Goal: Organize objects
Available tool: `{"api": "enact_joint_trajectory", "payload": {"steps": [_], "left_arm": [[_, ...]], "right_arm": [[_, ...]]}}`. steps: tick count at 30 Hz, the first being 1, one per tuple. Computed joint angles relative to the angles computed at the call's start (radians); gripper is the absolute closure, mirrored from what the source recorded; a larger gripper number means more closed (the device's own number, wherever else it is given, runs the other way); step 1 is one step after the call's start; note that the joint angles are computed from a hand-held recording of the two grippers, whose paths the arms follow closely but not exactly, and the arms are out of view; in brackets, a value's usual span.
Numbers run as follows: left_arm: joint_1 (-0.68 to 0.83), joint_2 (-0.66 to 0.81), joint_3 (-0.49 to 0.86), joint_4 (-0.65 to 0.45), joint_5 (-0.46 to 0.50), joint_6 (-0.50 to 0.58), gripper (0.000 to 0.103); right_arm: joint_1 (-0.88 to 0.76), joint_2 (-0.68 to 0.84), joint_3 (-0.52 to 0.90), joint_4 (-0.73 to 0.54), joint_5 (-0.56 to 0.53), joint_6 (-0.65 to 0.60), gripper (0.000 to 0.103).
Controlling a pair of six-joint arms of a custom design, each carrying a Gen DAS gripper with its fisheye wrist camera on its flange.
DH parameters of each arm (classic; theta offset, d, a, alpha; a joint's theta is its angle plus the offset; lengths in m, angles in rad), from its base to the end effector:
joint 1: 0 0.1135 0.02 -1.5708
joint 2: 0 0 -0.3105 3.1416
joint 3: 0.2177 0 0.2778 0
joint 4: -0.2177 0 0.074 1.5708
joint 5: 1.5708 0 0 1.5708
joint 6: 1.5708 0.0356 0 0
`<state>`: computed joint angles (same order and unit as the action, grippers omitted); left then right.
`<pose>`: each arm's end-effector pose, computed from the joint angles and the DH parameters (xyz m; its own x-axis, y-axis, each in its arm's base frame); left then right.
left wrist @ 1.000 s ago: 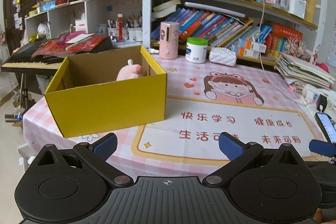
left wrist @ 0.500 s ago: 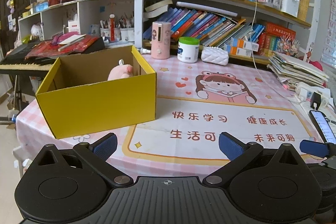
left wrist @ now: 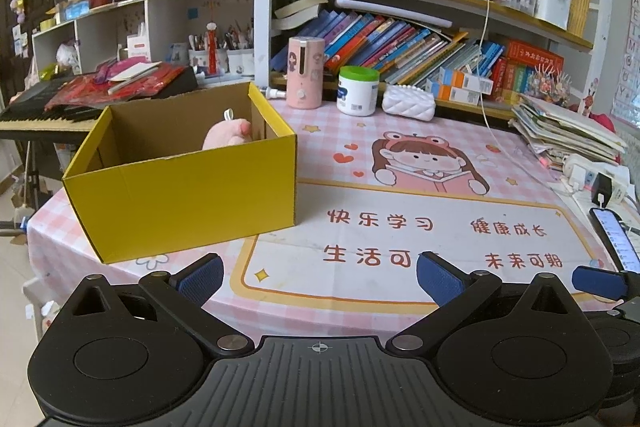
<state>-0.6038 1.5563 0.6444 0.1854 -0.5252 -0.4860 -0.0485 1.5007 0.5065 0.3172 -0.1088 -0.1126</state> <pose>0.2631 -0.1598 0.1766 -0.5688 -0.0986 -0.8165 -0.0938 0.9941 -0.0547 0.2815 -0.0098 0.1600 -0.6177 -0.0818 -0.7822 -0.1064 0.9941 -0.0200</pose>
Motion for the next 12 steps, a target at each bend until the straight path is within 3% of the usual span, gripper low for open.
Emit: {"api": "enact_joint_trajectory", "payload": {"steps": [12], "left_arm": [[0.004, 0.013, 0.009, 0.002, -0.004, 0.008, 0.0]], "right_arm": [[-0.005, 0.012, 0.012, -0.004, 0.004, -0.007, 0.0]]}}
